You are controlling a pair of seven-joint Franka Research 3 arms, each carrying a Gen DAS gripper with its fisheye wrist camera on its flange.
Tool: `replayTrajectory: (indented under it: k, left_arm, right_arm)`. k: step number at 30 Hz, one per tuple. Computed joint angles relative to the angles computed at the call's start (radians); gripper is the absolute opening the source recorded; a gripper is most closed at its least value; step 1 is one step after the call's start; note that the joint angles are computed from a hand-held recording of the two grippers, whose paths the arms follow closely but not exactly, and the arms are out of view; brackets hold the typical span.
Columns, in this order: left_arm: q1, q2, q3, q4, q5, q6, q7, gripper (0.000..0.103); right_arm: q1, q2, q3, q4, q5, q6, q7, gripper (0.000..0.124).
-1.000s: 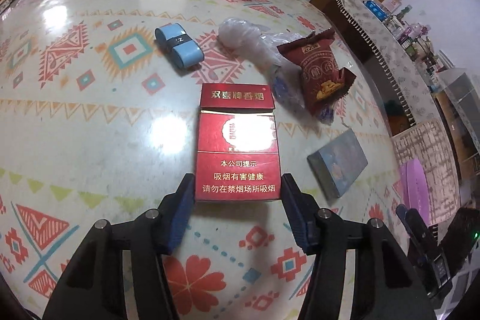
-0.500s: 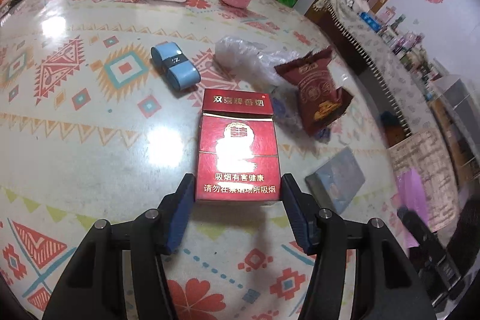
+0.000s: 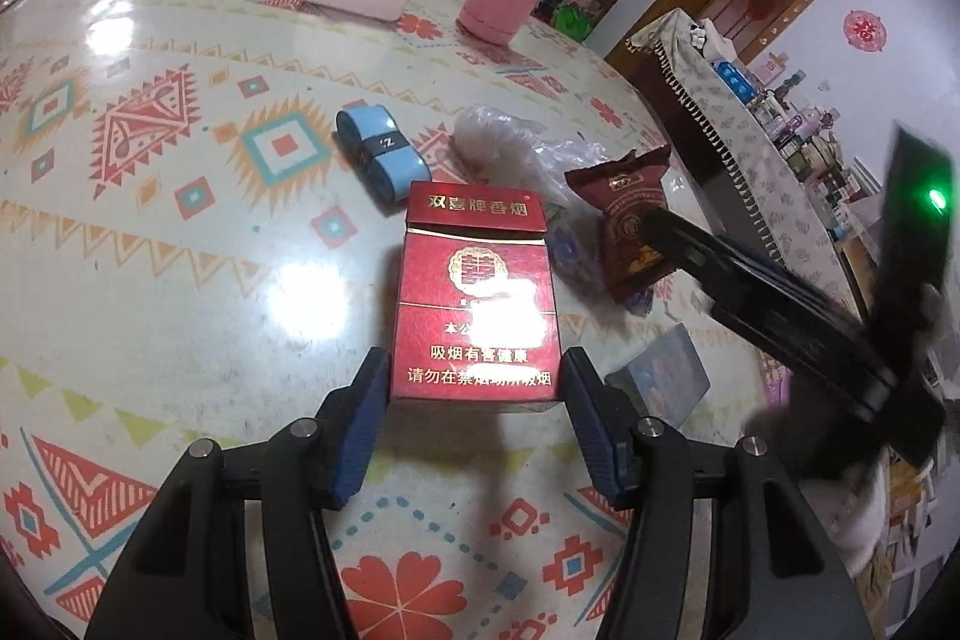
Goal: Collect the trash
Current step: 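Grasp the brown snack bag with the right tool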
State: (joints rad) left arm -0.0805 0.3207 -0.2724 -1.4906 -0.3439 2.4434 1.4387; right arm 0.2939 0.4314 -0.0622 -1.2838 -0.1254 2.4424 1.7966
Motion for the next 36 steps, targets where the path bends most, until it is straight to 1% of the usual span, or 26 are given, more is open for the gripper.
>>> replayTrajectory:
  k: [3, 4, 5, 6, 7, 8, 10, 12, 17, 22, 24, 28, 32, 36]
  left_arm:
    - [0.003, 0.002, -0.002, 0.003, -0.007, -0.005, 0.002, 0.057]
    - [0.004, 0.000, -0.002, 0.000, -0.008, -0.004, 0.003, 0.057]
    - [0.003, -0.002, -0.001, -0.002, -0.007, -0.002, 0.001, 0.057]
    - [0.003, -0.002, 0.000, -0.003, -0.006, -0.001, 0.000, 0.057]
    - [0.002, -0.002, 0.000, -0.003, -0.006, -0.001, -0.002, 0.057]
    - [0.002, -0.004, 0.001, -0.006, -0.005, 0.001, -0.004, 0.057]
    - [0.000, -0.004, 0.003, -0.008, 0.002, 0.004, -0.009, 0.057]
    - [-0.001, -0.006, 0.004, -0.011, 0.006, 0.008, -0.009, 0.057]
    - [-0.007, -0.012, 0.005, -0.019, 0.025, 0.022, -0.011, 0.057]
    - [-0.018, -0.023, 0.009, -0.039, 0.055, 0.057, -0.015, 0.057]
    - [-0.028, -0.025, 0.013, -0.043, 0.083, 0.064, -0.027, 0.057]
    - [-0.039, -0.027, 0.013, -0.048, 0.120, 0.072, -0.027, 0.057]
    - [-0.048, -0.041, 0.009, -0.068, 0.146, 0.102, -0.014, 0.057]
    - [-0.052, -0.067, 0.002, -0.091, 0.140, 0.108, -0.001, 0.056]
  right_arm:
    - [0.015, 0.081, -0.014, 0.114, -0.033, -0.067, 0.001, 0.088]
    - [0.016, 0.098, -0.015, 0.141, -0.032, -0.087, -0.001, 0.086]
    - [0.017, 0.108, -0.015, 0.151, -0.031, -0.095, -0.002, 0.081]
    - [0.014, 0.108, -0.010, 0.151, -0.021, -0.099, -0.005, 0.057]
    - [0.016, 0.101, -0.013, 0.138, -0.019, -0.093, 0.006, 0.052]
    - [0.023, 0.074, -0.019, 0.093, -0.027, -0.054, 0.027, 0.051]
    - [0.027, 0.026, -0.020, 0.021, -0.034, -0.006, 0.043, 0.049]
    - [0.024, -0.048, -0.015, -0.082, -0.033, 0.052, 0.060, 0.049]
    - [-0.007, -0.237, 0.009, -0.328, -0.014, 0.138, 0.086, 0.049]
    - [-0.068, -0.452, 0.040, -0.604, 0.017, 0.203, 0.124, 0.049]
    - [-0.102, -0.556, 0.054, -0.729, 0.021, 0.235, 0.157, 0.049]
    - [-0.173, -0.736, 0.087, -0.934, 0.045, 0.296, 0.206, 0.049]
    - [-0.225, -0.878, 0.108, -1.084, 0.116, 0.340, 0.205, 0.049]
    - [-0.261, -0.970, 0.118, -1.175, 0.180, 0.359, 0.183, 0.049]
